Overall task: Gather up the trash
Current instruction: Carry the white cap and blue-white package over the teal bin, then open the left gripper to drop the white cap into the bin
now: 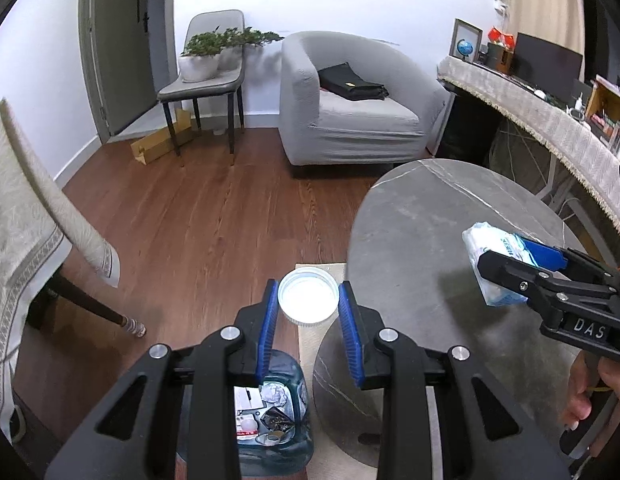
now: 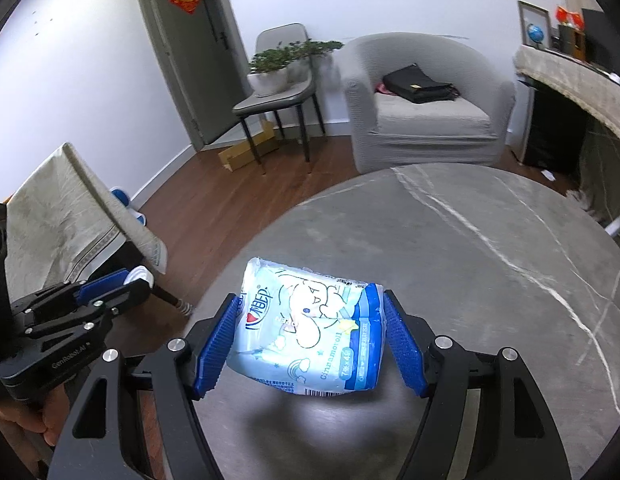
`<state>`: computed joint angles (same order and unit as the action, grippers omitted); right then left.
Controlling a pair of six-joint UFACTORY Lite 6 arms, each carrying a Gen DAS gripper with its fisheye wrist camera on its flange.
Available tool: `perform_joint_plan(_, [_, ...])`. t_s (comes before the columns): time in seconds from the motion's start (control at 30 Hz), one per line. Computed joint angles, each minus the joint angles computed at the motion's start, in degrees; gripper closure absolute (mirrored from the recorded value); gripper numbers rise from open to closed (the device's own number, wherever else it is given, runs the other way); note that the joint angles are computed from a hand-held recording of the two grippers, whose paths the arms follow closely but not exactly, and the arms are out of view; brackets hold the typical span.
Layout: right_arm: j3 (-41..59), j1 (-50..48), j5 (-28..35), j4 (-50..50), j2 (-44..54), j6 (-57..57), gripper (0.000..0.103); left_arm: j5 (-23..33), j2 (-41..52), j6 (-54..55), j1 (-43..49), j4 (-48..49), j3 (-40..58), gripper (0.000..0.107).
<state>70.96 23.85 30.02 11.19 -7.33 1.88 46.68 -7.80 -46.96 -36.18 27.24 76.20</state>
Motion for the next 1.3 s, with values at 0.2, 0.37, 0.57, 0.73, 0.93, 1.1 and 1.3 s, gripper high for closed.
perform_joint_plan(0.2, [3.04,5.57,-1.65,-4.06,2.48,4.94,0.031,-3.80,-6.01,3.63,6.87,-4.28,-10.21,0.075])
perform_joint_plan(0.37, [6.34,9.07,-2.64,-6.01,5.98,8.22,0.031,-7.28,-8.44,8.04,12.30,-7.69,-18.04,0.075])
perform_joint_plan(0.57, [10.29,12.98,-3.67,-8.05,10.60,11.59,0.031,-9.90,-9.68,15.16,18.76,-12.33,-24.86,0.074])
perform_joint_plan(0.73, [13.68,16.66,-4.12,-12.33,14.44,16.47,0.031,-10.73,-11.71,24.62,25.45,-18.66,-28.86,0.074])
perform_joint_plan(0.93, [17.84,20.13,-3.95,-16.52,19.35,21.38,0.031,-9.23,-12.28,32.24,31.02,-23.13,-31.38,0.072])
perform_joint_plan(1.1, [21.38,22.97,-3.65,-20.51,23.02,25.27,0.031,-8.94,-14.70,38.40,35.60,-26.78,-33.14,0.059])
perform_joint_plan(1.3, [25.93,25.71,-2.39,-23.26,28.17,27.37,0.031,-7.65,-17.92,45.01,41.78,-31.02,-33.03,0.057])
